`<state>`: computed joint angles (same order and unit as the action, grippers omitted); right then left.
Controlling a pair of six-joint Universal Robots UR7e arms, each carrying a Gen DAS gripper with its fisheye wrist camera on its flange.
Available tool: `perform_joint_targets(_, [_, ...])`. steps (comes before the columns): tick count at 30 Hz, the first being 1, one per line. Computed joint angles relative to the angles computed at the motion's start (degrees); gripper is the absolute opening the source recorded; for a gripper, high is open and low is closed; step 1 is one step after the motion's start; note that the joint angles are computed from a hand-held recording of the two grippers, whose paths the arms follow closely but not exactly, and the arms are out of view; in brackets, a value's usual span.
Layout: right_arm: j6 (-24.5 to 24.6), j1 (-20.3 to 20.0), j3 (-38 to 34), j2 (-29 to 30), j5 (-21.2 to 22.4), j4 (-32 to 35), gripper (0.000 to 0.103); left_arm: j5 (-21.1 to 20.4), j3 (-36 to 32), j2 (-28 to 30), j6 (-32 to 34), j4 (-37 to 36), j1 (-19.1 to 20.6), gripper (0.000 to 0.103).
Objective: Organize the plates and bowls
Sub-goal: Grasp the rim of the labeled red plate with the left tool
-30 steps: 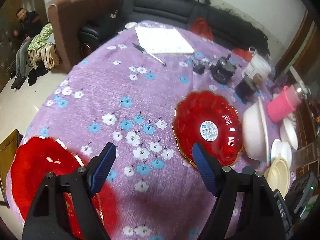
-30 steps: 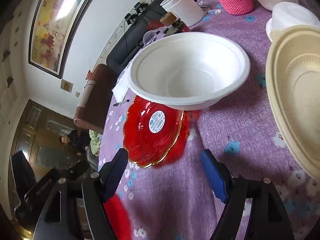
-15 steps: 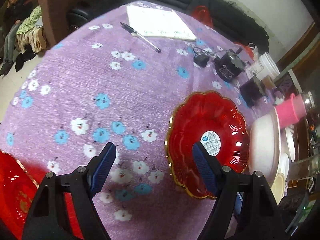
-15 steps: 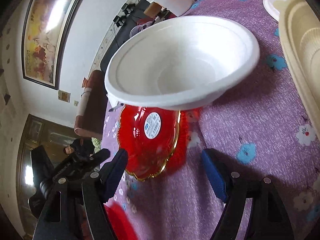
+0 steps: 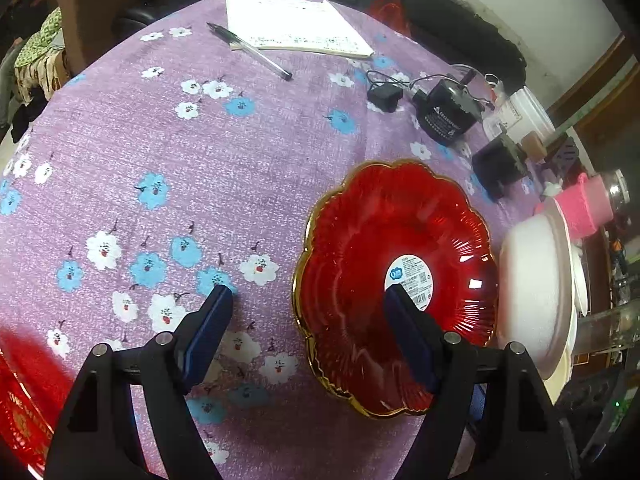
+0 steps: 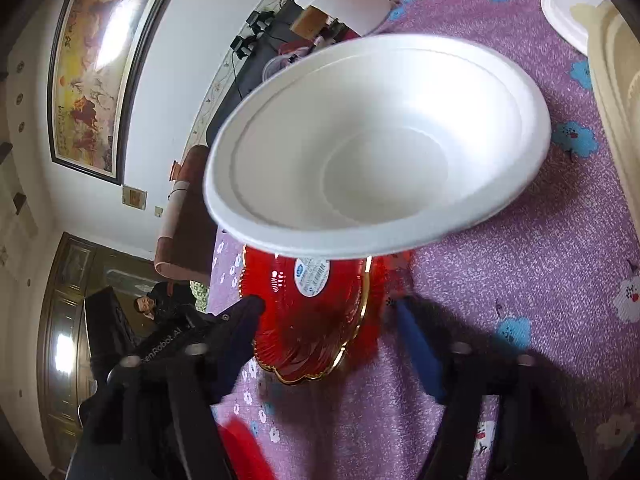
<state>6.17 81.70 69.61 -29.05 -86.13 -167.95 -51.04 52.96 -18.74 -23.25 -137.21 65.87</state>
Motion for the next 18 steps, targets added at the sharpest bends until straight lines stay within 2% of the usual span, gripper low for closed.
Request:
perform_joint_targets(4, [-0.2, -0.2, -1.2, 0.6, -0.2, 1.3, 0.037, 0.1, -1.3, 0.7, 0.3, 1.8, 0.1, 0.048])
perform_joint_targets(5, [-0.2, -0.2, -1.4, 0.7, -0.4, 1.4, 0.032, 1.1, -1.3, 0.9, 0.6, 1.5, 0.0, 0.045])
perform_joint_targets(7, [0.1, -0.3, -1.7, 0.9, -0.6, 1.5, 0.027, 1.9, -2.1, 1.4, 0.7, 1.8, 0.0, 0.031])
perform_joint_targets(10, [0.1, -0.4, -2.0, 1.1, -1.4, 1.8, 0.016, 1.6, -1.5, 1.2, 1.4, 0.6, 0.0, 0.02])
perform_joint_targets(12, [0.3, -0.5, -2.1, 1.1, -1.7, 2.1, 0.012, 1.7, -1.5, 1.2, 2.0, 0.5, -0.1, 0.014])
perform_joint_targets(18, [0.0, -0.7, -1.7, 0.8, -1.3, 2.1, 0.008, 3.6, -1.2, 1.4, 3.7, 0.5, -0.7, 0.014])
